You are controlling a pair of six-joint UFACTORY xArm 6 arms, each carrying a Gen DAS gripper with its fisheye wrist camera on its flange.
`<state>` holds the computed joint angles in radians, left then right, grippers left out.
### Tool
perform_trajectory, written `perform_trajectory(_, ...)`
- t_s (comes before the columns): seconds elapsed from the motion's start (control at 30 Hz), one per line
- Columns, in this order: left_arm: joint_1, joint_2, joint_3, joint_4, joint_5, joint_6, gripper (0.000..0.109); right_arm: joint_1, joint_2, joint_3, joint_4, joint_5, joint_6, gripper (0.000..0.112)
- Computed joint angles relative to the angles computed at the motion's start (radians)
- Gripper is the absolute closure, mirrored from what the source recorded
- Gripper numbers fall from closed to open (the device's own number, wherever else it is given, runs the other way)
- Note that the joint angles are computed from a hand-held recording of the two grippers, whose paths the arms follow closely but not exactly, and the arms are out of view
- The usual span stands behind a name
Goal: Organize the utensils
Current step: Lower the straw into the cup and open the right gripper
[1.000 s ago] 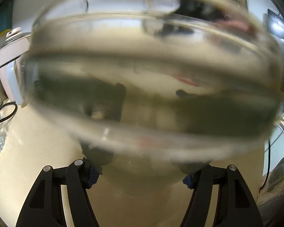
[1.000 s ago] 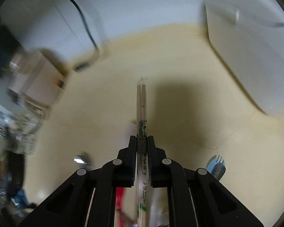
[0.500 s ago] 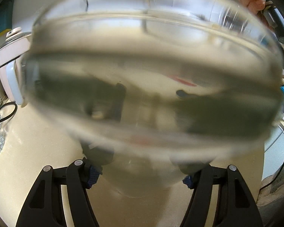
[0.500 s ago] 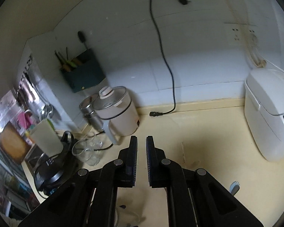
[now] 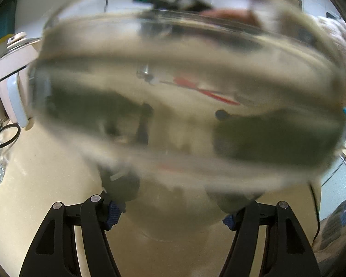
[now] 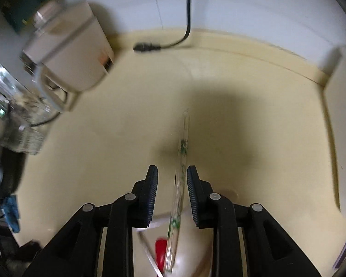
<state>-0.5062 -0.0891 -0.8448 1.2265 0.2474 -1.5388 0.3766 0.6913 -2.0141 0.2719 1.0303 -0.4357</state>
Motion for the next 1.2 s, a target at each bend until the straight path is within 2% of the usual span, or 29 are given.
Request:
perform_trajectory(0.17, 0.009, 0.003, 0.004, 0.008, -0.017, -0.013, 0.036, 0.047, 0.146, -0.174, -0.184, 0.049, 0.074, 0.086)
perform_trajectory(0.23, 0.009, 0.005, 0.003, 0.013, -0.019, -0.019, 0.036, 0.051, 0.143, -0.158, -0.192, 0.018, 0.07, 0.082)
perform_trajectory(0.33, 0.012, 0.008, 0.002, 0.013, -0.024, -0.02, 0.036, 0.04, 0.163, -0.178, -0.161, 0.029, 0.06, 0.082)
perform_trajectory(0.4, 0.019, -0.002, 0.012, 0.007, -0.033, -0.013, 0.036, 0.033, 0.171, -0.181, -0.169, 0.019, 0.069, 0.098)
perform_trajectory(0.43, 0.02, -0.002, 0.012, 0.007, -0.035, -0.014, 0.036, 0.027, 0.147, -0.146, -0.158, 0.016, 0.066, 0.101)
perform_trajectory(0.57, 0.037, -0.003, 0.02, 0.026, -0.05, -0.022, 0.036, -0.014, 0.111, -0.088, -0.007, 0.001, 0.045, 0.102)
perform_trajectory(0.7, 0.035, -0.003, 0.019, 0.025, -0.047, -0.022, 0.036, -0.05, -0.04, 0.114, 0.219, -0.107, -0.056, 0.102)
perform_trajectory(0.9, 0.04, -0.001, 0.02, 0.03, -0.055, -0.026, 0.036, -0.074, -0.296, 0.364, 0.491, -0.193, -0.242, 0.102)
perform_trajectory(1.03, 0.042, 0.0, 0.02, 0.031, -0.055, -0.027, 0.036, -0.073, -0.492, 0.508, 0.656, -0.19, -0.355, 0.102)
perform_trajectory(1.2, 0.039, -0.003, 0.022, 0.032, -0.051, -0.026, 0.036, -0.082, -0.679, 0.622, 0.863, -0.107, -0.472, 0.102)
